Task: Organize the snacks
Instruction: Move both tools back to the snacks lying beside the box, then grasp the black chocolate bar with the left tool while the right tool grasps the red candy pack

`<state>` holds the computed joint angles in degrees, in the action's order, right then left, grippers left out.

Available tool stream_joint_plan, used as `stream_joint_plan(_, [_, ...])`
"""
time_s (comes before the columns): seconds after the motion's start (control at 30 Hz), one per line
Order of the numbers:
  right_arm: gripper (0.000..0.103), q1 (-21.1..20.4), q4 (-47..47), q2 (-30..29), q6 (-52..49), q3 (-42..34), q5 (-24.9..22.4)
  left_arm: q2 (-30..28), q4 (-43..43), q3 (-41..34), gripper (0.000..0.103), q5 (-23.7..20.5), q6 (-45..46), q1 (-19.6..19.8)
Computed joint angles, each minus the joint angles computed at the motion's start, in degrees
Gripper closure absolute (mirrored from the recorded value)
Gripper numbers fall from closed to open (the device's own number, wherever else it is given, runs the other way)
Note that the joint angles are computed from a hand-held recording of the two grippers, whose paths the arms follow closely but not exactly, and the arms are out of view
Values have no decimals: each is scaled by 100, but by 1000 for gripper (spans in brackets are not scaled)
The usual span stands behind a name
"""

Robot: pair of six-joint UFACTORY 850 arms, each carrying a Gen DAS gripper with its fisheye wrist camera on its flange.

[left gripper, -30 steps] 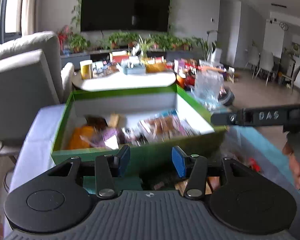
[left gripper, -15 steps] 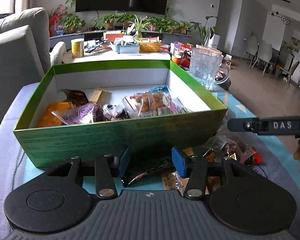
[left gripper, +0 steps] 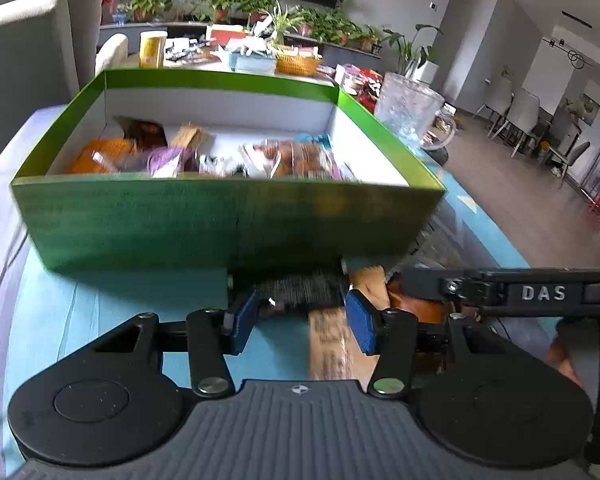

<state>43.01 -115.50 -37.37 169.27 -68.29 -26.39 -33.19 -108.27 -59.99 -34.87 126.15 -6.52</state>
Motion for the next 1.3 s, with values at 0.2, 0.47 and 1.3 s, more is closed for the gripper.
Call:
stream_joint_plan(0.2, [44, 195, -581, -69, 301, -111, 198, 395, 293, 528, 59, 54, 124, 164])
stream_joint_plan(0.47, [44, 357, -934, 31, -45, -87, 352, 760, 622, 838, 59, 4, 145, 488])
stream_joint_plan(1.3, [44, 211, 571, 330, -8, 503, -270, 129, -1401, -163, 46, 1716, 251, -515])
